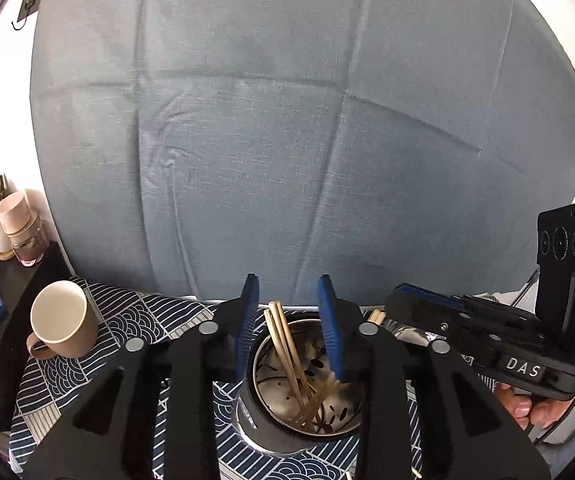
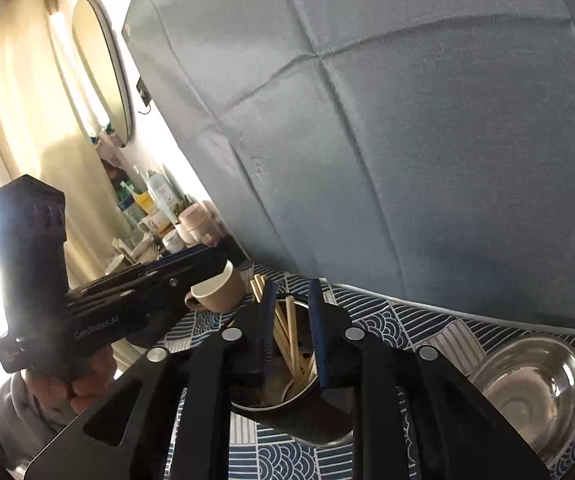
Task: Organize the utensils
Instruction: 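Lower both chopsticks into the black holder and open both tools, then move both open tools back down to the loose chopsticks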
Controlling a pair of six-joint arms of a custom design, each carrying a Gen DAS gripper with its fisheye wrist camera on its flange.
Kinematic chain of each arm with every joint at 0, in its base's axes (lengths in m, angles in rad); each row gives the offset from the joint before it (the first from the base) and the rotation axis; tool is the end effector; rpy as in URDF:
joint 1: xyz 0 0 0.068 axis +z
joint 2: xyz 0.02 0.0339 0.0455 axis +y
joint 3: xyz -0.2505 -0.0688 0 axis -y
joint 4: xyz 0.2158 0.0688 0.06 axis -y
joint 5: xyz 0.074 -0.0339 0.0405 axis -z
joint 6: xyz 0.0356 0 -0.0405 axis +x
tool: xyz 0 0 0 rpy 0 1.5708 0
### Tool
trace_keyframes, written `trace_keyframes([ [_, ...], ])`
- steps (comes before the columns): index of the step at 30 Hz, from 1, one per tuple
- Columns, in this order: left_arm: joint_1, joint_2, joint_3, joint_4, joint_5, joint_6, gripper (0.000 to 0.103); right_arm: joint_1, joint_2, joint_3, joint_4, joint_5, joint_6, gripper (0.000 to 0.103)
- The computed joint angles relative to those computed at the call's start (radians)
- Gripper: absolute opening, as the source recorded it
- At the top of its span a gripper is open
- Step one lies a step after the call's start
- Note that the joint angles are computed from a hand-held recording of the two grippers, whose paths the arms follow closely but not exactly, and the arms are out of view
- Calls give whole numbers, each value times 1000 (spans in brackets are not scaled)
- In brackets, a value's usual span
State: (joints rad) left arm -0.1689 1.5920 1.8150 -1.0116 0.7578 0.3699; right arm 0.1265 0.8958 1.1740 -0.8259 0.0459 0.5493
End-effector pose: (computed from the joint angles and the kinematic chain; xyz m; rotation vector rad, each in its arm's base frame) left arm 0.2846 -0.0734 0.3993 0.9279 2.0120 -0.7756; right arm 0.1470 0.0171 0.3690 0.4755 2.0845 0.3516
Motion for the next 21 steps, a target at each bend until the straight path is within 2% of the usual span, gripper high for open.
trace_keyframes([
  [4,35,-7,23,-39,18,8,46,76,2,56,-70,93,24,39],
  [6,49,-16,19,-49,22,15,49,140,8,93,-121,172,51,47],
  [10,89,-24,28,-88,30,47,57,240,19,153,-201,268,92,56],
  [14,127,-33,20,-132,14,82,67,355,40,217,-296,370,156,63],
  [21,218,-80,-59,-222,14,224,72,588,71,283,-467,528,318,71],
])
